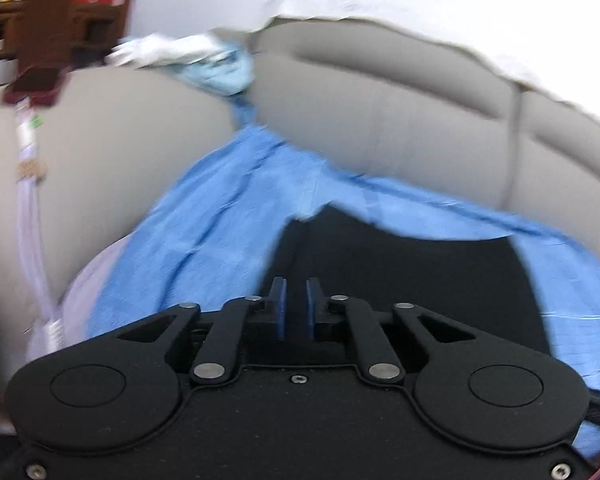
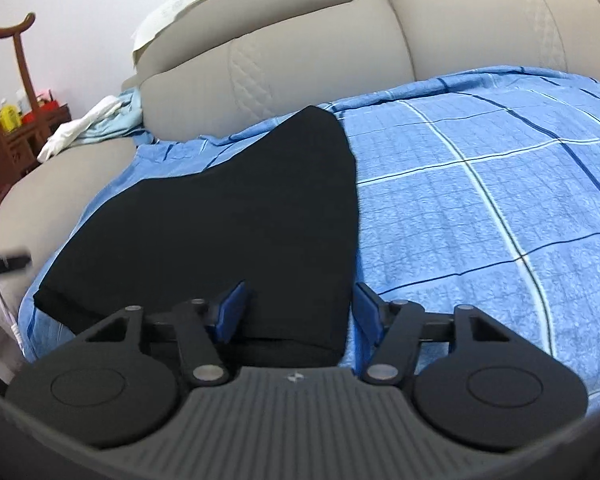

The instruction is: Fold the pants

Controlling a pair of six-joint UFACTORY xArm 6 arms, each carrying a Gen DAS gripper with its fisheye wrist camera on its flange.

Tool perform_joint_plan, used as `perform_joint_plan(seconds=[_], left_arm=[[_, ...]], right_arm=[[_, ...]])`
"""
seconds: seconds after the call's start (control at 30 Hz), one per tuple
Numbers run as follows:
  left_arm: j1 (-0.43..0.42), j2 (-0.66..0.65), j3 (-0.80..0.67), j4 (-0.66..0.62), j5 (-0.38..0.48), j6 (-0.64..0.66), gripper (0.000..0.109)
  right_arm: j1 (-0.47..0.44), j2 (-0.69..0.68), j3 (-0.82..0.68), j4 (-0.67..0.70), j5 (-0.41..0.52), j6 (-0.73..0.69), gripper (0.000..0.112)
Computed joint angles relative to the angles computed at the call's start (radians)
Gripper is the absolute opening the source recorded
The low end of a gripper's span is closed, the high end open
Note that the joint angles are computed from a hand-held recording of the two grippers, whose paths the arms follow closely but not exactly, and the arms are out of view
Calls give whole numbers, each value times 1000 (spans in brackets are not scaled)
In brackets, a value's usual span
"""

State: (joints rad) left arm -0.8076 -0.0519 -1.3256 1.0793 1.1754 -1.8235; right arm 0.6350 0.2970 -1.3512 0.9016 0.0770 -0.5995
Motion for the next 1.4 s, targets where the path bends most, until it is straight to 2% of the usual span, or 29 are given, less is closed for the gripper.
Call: perform_joint_plan(seconds=[0.03,0.1,0.17,0.23,0.3,0.4,0.47,0.63,0.73,0.8,0.83,0.9,0.97,1.0,1.07,1.13,1.17,1.2,1.3,1.4], left_arm=[[17,-1,3,4,-45,15,19],[49,26,-13,-12,-78,46,37],[90,69,-39,-70,-103,100,38],[117,102,-56,-139,-121,133,34],[99,123,-75,-119,-68,123,4],[69,104,-75,-100,-14,79,2],[44,101,-81,-106,41,93,2],[52,107,-76,-206,78,149,3],[46,116,-105,-205,130,164,8],[47,96,-94,-179,134,131,11],[48,88,-92,-167,133,121,11],[64,75,-89,-134,109,129,14],[92,82,-106,-109,65,160,21],[109,88,-114,-100,34,171,28],[154,104,-120,-82,-55,191,38],[197,146,-162,-114,-98,226,40],[218,162,-175,-137,-128,245,41],[239,173,-181,-166,-160,260,44],[287,174,-157,-235,-262,274,49],[310,164,-131,-258,-294,269,55]], right_arm=[[4,4,2,-13,-13,0,68],[8,9,6,-83,-33,46,68],[9,8,14,-134,-47,84,69],[9,4,22,-178,-54,120,69],[7,4,27,-208,-59,141,69],[7,2,34,-244,-64,161,69],[9,2,34,-249,-63,154,70],[17,2,35,-255,-62,99,77],[13,-6,25,-200,-40,29,79],[5,-13,6,-93,-23,-59,85],[-2,-13,-16,0,-6,-138,89],[-26,3,-67,60,25,-187,91],[-60,50,-144,-17,62,-109,92],[-80,84,-198,-79,103,-41,92],[-121,178,-350,-119,225,44,92],[-148,281,-506,-126,322,114,91],[-157,328,-573,-157,364,170,85],[-164,371,-638,-161,407,191,84],[-176,465,-783,-81,490,126,80],[-185,524,-875,-23,565,63,79]])
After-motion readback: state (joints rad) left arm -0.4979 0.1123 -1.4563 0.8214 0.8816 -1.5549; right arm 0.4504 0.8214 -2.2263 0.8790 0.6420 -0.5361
